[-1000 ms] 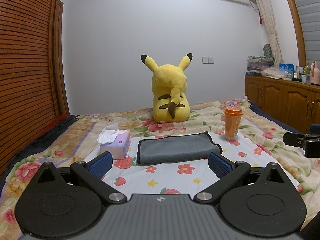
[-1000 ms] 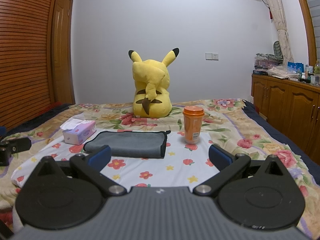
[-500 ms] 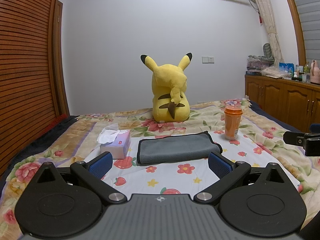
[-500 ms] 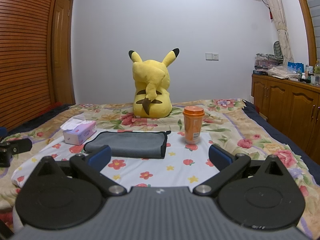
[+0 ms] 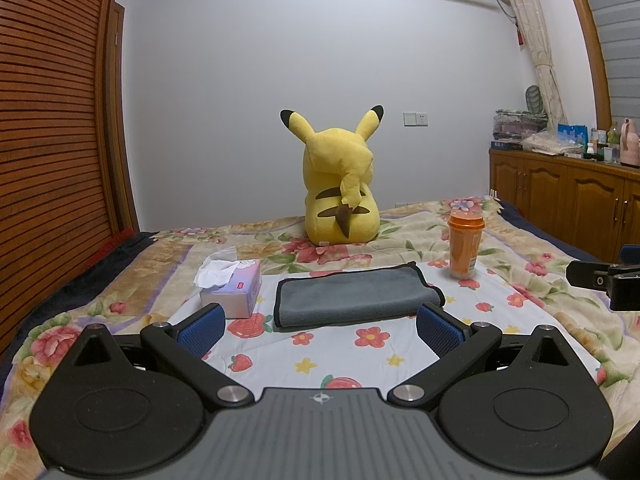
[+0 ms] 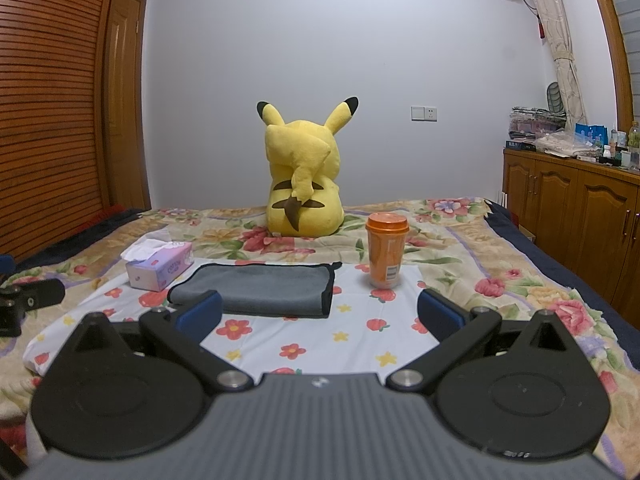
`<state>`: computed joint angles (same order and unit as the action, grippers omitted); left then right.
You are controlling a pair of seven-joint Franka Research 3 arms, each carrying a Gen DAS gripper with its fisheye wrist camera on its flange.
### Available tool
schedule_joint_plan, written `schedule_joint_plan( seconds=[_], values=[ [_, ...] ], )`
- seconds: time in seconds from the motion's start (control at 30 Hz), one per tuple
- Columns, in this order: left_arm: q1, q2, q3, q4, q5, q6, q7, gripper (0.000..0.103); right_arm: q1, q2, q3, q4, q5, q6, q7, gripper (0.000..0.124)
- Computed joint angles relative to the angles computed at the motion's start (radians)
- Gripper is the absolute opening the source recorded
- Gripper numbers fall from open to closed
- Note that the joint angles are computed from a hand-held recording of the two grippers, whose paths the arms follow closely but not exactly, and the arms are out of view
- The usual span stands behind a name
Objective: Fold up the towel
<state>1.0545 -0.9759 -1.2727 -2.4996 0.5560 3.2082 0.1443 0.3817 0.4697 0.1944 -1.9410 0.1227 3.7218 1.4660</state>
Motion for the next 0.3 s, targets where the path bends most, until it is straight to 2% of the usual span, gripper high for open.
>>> schedule_joint_plan(
  seconds=[0.3],
  values=[
    [0.002, -0.002, -0.001, -0.003, -0.002, 0.005, 0.001, 0.103, 0.0, 0.0, 0.0, 0.0, -0.001, 0.001, 0.001, 0.103]
  ],
)
